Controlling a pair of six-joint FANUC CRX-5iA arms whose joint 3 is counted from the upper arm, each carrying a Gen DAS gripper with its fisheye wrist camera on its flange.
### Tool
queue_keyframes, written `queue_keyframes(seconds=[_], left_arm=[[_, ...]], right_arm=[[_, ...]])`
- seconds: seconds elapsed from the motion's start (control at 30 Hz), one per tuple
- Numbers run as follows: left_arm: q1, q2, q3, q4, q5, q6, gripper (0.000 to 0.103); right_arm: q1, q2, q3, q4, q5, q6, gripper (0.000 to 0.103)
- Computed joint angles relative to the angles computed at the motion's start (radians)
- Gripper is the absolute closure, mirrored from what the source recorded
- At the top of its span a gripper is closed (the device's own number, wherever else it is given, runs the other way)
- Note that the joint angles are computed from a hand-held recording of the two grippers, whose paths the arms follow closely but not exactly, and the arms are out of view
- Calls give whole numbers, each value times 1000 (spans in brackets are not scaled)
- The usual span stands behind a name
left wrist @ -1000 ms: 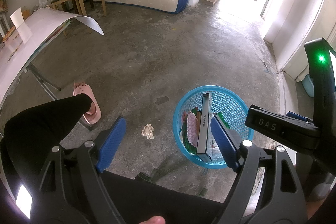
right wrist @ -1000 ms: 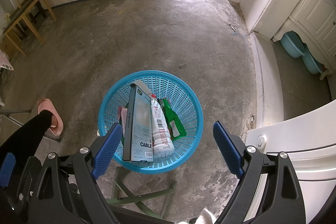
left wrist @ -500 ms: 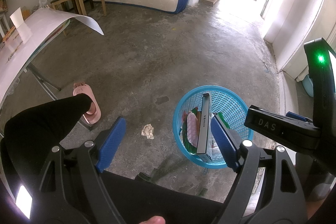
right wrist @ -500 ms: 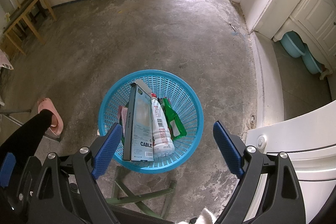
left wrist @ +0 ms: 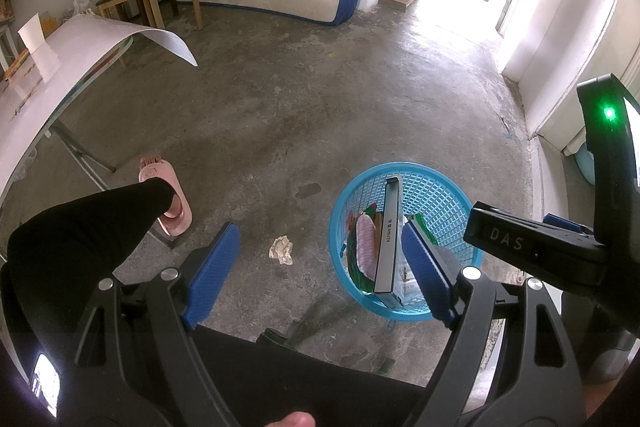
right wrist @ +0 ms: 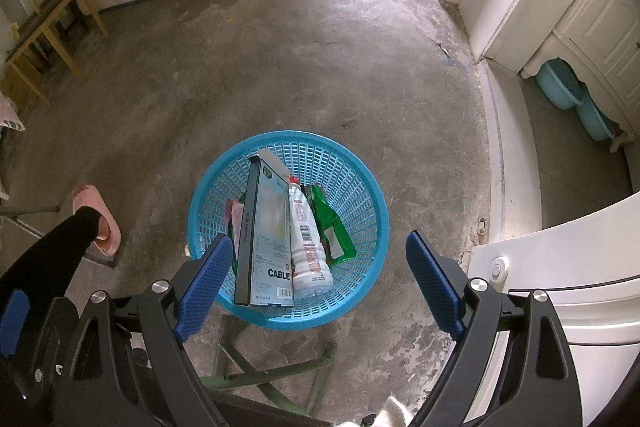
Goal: Collect trash
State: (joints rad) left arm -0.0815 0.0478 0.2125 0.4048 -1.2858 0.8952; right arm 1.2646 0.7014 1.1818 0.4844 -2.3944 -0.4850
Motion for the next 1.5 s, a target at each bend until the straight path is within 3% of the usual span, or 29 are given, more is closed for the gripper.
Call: queue_keyframes(seconds=[1.5], left_arm=[[1, -8, -12, 0, 0, -3, 24]], right_arm=[[0, -17, -23, -7, 8, -7, 17]])
